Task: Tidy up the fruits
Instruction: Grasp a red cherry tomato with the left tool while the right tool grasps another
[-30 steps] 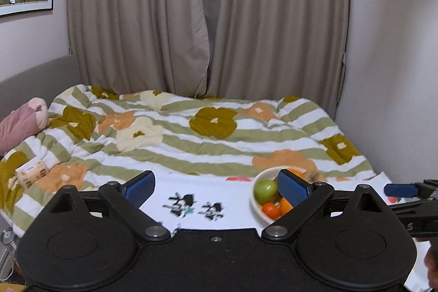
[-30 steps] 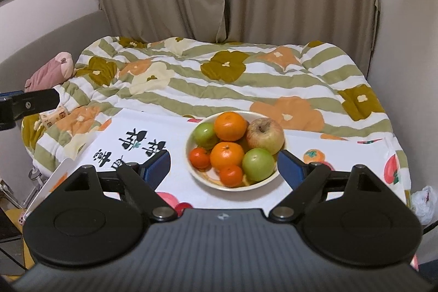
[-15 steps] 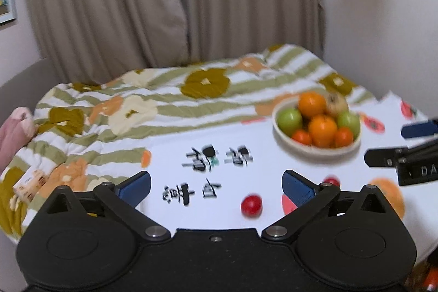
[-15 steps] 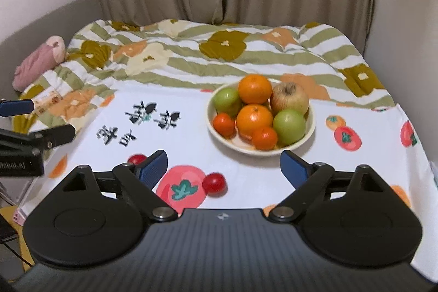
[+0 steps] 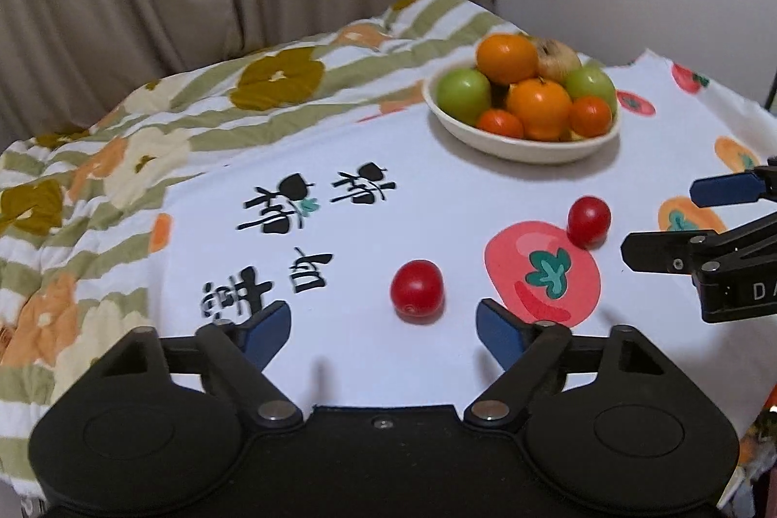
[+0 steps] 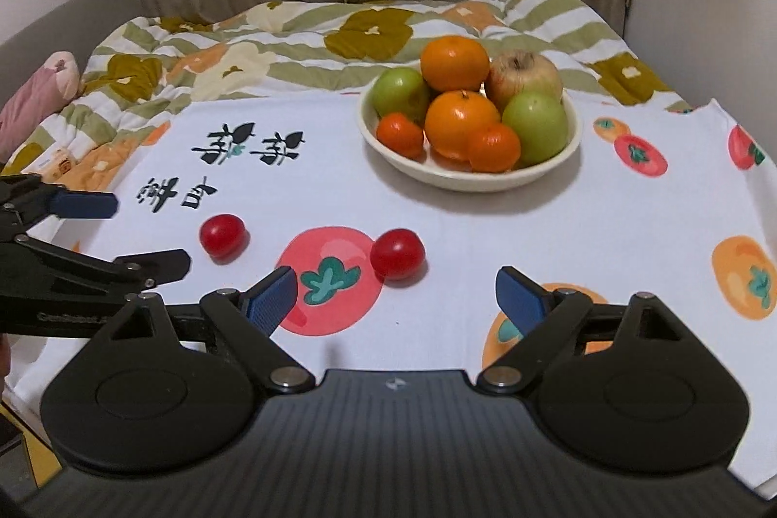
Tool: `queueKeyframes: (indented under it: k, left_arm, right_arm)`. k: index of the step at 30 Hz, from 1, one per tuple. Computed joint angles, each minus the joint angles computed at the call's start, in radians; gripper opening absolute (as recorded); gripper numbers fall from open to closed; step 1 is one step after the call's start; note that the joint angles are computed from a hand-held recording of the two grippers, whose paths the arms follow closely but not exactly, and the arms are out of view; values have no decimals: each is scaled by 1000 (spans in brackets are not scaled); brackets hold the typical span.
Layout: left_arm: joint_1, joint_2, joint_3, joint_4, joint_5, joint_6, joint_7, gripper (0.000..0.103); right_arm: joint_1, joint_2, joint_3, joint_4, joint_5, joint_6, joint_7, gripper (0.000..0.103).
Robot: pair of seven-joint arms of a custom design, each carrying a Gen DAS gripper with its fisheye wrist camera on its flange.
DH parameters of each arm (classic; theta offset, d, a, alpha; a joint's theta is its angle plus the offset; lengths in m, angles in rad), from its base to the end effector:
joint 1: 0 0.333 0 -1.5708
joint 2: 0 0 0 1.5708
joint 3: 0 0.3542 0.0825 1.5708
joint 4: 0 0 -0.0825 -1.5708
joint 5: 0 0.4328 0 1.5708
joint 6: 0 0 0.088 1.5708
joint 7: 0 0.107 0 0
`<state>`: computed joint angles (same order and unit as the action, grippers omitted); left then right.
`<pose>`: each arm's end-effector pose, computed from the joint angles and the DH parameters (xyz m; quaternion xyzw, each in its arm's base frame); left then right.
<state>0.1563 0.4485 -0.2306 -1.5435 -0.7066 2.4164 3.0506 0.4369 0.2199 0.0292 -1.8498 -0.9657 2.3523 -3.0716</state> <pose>0.7795 -0.0312 0.4624 -0.2306 0.8968 -0.3379 0.1683 0.6261 0.3007 0.4531 -0.4440 0.8065 -0.3232 0.2189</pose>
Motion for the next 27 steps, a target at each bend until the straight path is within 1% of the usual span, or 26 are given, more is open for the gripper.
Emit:
queueKeyframes:
  k: [1, 3, 6, 8, 10, 14, 16, 19, 23, 27]
  left_arm:
    - [-5, 10, 2, 10, 10, -6, -4, 80]
    - [-13, 33, 5, 38, 30, -24, -28, 70]
    - [-22, 63, 3, 73, 57, -40, -52, 61]
    - [-22, 78, -4, 90, 67, -50, -52, 59]
    - [-23, 88, -9, 100, 74, -56, -51, 58]
    - [-28, 105, -11, 116, 98, -72, -57, 47]
    - [-24, 112, -17, 124, 94, -80, -55, 45]
    - [-21, 128, -18, 152, 97, -121, -71, 34]
    - [-15, 123, -24, 143, 89, -117, -50, 33]
    - [-16, 126, -20, 149, 89, -120, -58, 33]
  right_arm:
    - [0, 8, 0, 6, 3, -6, -4, 101]
    - [2, 19, -5, 11, -2, -10, 8, 100]
    - [-1, 29, -11, 12, 0, 12, 25, 93]
    - [-2, 42, -15, 24, 0, 13, 19, 90]
    - [-1, 55, -17, 35, 8, 12, 10, 85]
    - [1, 73, -26, 48, 24, 21, 11, 81]
    - [3, 81, -30, 54, 28, 21, 10, 78]
    - [3, 91, -35, 62, 41, 23, 5, 74]
    - [4, 101, -42, 72, 52, 21, -2, 70]
    - [4, 109, -47, 82, 55, 21, -20, 63]
